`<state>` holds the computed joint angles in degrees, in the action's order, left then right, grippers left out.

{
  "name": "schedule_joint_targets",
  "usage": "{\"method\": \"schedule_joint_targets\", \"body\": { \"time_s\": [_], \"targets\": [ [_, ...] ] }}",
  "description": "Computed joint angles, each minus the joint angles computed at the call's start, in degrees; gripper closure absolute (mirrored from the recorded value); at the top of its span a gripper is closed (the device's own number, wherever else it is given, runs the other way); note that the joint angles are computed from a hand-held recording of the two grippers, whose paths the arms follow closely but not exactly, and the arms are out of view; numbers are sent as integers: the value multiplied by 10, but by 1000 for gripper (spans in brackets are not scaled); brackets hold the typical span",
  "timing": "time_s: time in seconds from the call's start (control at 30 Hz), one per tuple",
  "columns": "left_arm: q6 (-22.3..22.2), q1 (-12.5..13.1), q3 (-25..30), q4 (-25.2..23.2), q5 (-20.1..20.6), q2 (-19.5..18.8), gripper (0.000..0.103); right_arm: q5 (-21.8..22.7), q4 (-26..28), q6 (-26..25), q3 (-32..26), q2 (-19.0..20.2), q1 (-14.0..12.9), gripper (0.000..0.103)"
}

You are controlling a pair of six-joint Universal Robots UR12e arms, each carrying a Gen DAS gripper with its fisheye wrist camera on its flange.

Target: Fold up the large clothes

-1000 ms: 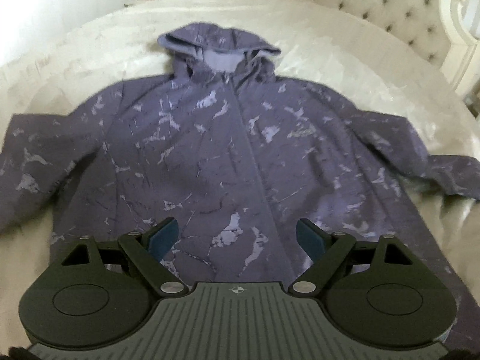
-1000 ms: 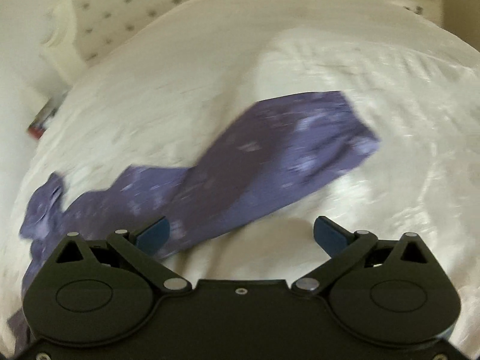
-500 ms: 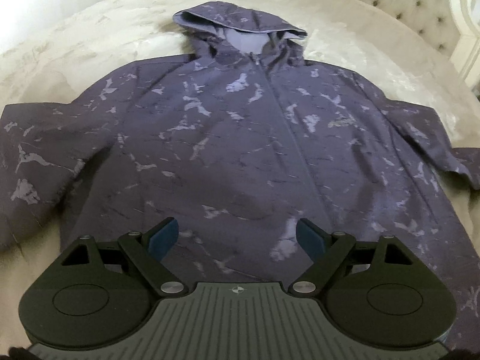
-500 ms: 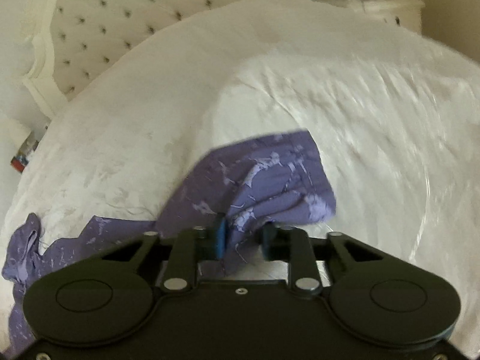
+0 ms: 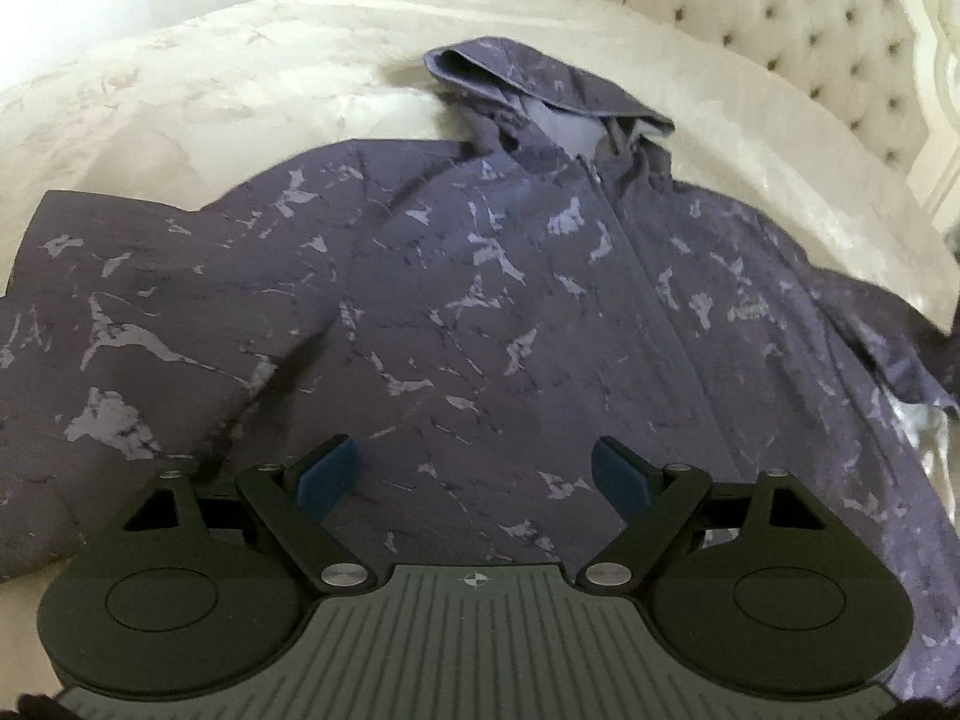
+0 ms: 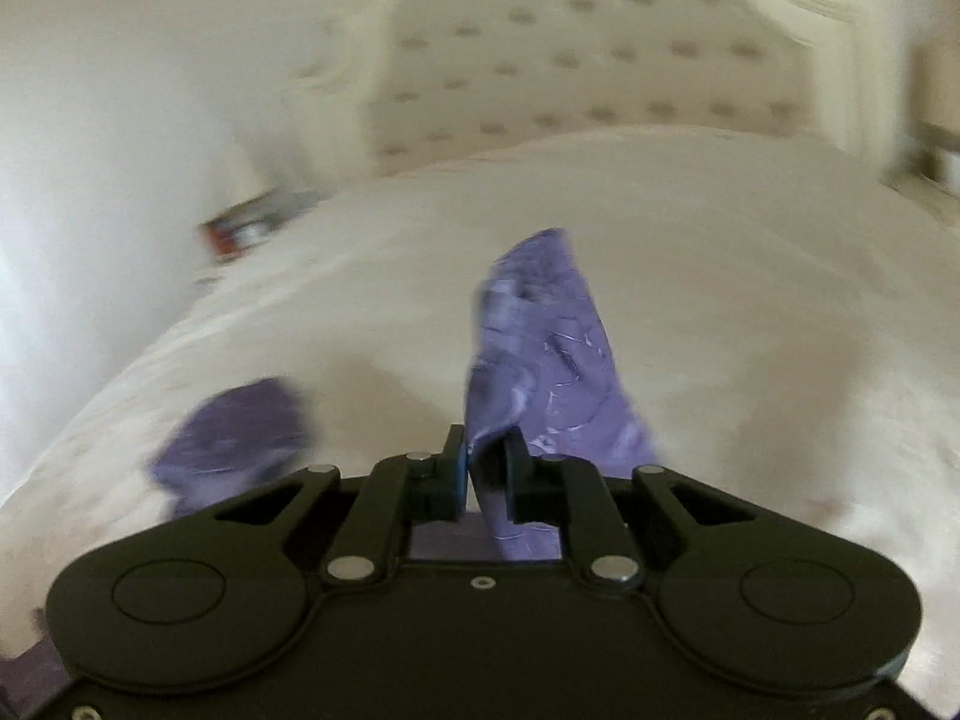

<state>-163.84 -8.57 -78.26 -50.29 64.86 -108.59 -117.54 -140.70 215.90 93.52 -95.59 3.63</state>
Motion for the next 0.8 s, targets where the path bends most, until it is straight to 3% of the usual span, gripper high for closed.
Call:
{"method": "schedule_joint_targets", "body": {
  "time_s": [0.23,0.47,0.67,0.8],
  "targets": [
    [-24,20,-8,40,-28,5,17,115,-107,-71,-59,86,40,86],
    [-81,41,-9,60,-62,2,17,233,-168,-82,-78,151,58,86],
    [-163,55,-30,160,-73,5,17,293,-135,-101,-84,183,75,86],
    [-216,61,-38,217,-82,2,17,317,-70,-143,-81,187,88,76]
  ]
}}
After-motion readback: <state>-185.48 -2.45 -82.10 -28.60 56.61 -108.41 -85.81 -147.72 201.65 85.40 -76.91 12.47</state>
